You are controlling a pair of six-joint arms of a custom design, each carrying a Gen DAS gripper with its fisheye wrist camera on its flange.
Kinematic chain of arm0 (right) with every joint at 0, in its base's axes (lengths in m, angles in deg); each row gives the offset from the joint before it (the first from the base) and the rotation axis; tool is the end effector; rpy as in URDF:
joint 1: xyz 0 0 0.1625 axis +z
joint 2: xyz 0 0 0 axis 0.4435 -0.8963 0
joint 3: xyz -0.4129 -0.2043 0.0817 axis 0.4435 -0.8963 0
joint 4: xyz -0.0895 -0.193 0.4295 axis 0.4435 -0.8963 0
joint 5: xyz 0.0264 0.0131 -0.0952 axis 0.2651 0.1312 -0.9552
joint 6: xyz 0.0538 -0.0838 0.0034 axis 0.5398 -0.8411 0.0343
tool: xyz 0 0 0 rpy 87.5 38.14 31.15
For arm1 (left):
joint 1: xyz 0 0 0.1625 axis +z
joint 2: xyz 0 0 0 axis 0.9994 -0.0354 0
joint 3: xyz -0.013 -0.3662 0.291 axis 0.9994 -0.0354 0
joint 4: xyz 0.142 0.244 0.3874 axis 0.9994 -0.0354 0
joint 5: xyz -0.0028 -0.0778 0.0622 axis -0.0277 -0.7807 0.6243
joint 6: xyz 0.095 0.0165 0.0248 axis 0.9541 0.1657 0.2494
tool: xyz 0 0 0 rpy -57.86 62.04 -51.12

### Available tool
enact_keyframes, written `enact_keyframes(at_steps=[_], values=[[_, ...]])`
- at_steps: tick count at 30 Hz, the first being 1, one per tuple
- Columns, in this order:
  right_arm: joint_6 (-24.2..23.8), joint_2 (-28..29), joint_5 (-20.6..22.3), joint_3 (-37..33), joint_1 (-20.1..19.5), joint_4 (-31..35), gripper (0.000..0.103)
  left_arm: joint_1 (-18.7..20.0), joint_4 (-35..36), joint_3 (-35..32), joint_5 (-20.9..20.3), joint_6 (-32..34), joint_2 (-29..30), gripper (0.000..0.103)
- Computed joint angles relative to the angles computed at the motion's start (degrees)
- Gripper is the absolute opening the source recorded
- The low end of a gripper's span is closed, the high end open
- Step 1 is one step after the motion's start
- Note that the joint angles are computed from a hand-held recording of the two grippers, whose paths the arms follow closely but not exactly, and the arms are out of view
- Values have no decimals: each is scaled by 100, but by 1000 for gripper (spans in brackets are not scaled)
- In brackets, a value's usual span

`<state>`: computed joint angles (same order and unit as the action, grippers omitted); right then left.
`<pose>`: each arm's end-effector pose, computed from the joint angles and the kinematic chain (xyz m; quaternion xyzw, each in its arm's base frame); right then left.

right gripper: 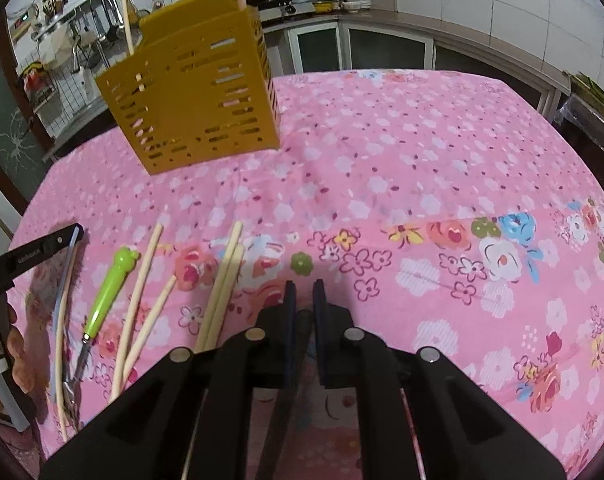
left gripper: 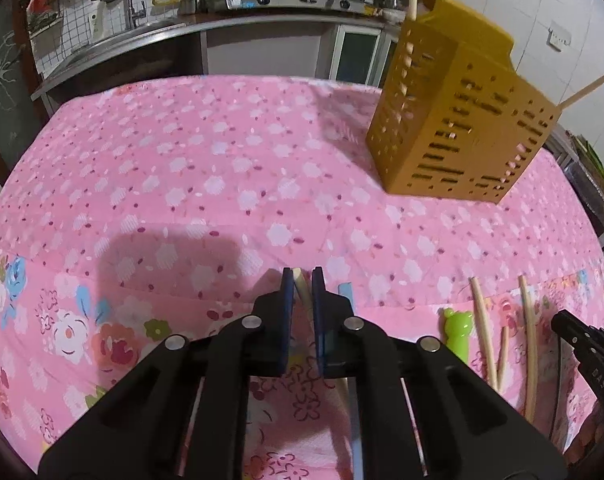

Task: Organize utensils
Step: 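Grasp a wooden chopstick with the left gripper while the right gripper grasps another, then carry both chopsticks up and lower them into the yellow slotted holder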

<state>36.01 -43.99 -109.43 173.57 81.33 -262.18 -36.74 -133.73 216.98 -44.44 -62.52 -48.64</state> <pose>0.2758 -0.5718 0.1017 0.2538 -0.9172 0.2110 0.2232 -0.1069 -0.4889 0.2644 -0.0763 0.8435 -0.3817 0.3702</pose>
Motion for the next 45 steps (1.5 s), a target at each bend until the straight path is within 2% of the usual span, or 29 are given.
enact_keyframes(at_steps=[9, 21, 29, 36, 45], values=[[-193, -181, 426, 62, 59, -462, 9, -527, -761, 167, 514, 588, -127, 6], [-559, -355, 687, 75, 232, -1046, 9, -1151, -1901, 238, 1122, 1574, -51, 4], [-746, -448, 772, 59, 303, -1281, 8, -1419, -3208, 251, 1425, 2621, 174, 4], [-1035, -462, 786, -70, 417, -1588, 8, -1587, -5120, 141, 1588, 4165, 532, 4], [-1253, -436, 776, -438, 649, -1596, 8, -1613, -6514, -343, 1491, 5622, 884, 4]])
